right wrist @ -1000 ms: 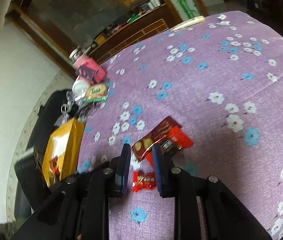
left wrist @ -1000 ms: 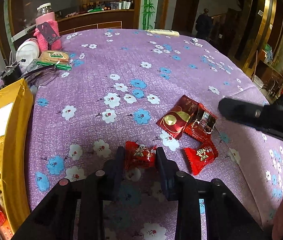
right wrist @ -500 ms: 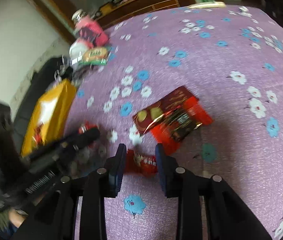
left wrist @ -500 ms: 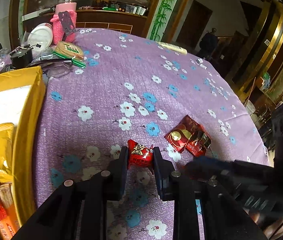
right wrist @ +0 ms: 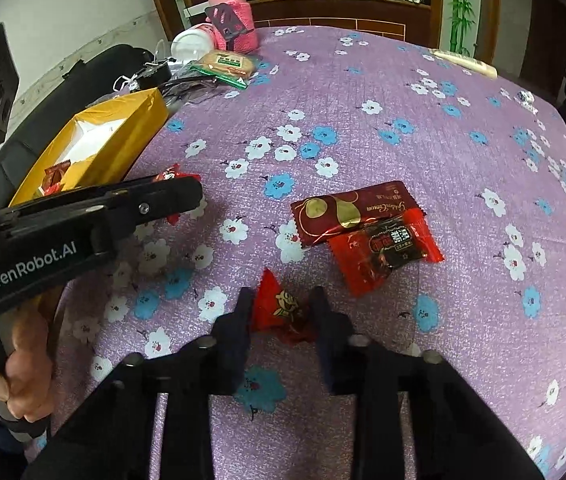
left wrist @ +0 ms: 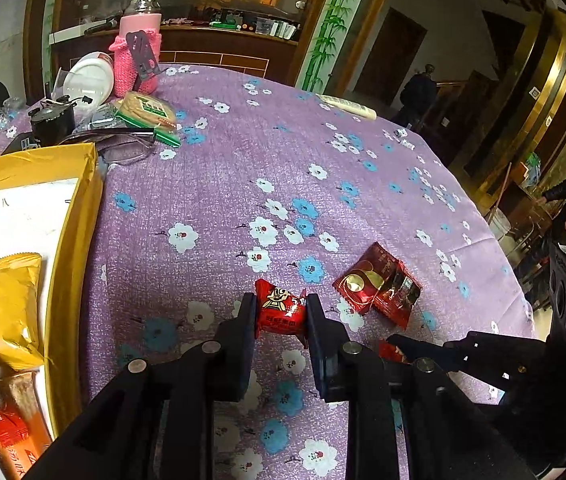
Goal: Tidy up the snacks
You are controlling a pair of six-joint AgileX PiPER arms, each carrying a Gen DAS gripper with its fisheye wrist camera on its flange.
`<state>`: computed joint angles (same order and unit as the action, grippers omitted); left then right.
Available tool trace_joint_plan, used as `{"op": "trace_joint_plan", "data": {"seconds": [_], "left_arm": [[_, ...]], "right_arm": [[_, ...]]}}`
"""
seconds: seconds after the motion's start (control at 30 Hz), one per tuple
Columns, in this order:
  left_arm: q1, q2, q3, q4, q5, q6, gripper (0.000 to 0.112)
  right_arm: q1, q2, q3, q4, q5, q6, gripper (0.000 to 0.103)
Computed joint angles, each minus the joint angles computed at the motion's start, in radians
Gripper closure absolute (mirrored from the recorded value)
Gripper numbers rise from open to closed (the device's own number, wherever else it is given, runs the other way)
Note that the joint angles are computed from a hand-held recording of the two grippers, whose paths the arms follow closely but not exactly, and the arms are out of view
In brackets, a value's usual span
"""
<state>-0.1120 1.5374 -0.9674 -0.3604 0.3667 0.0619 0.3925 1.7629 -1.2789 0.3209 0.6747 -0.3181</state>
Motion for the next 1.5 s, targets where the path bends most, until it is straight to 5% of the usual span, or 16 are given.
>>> {"op": "trace_joint_plan", "data": {"seconds": [0.2, 0.63, 1.07, 1.5], "left_arm": [[-0.006, -0.004, 0.005, 0.020, -0.008, -0.019, 0.088], [-0.073, -0.026, 0.024, 0.228, -0.051, -0.194, 0.088], [-0.142, -0.054, 0.046, 0.521, -0.080, -0.455, 0.088], [-0.167, -0.061, 0.049, 0.658, -0.075, -0.578, 0.088]], "right_arm": [[-0.040, -0.009, 0.003, 0.081, -0.012, -0.016, 0.085], [-0.146, -0.093, 0.099, 0.510, -0.108, -0.270, 0.085], [-0.154, -0.091, 0.102, 0.545, -0.098, -0.289, 0.085], [-0.154, -0.090, 0.100, 0.552, -0.091, -0.304, 0.085]]}}
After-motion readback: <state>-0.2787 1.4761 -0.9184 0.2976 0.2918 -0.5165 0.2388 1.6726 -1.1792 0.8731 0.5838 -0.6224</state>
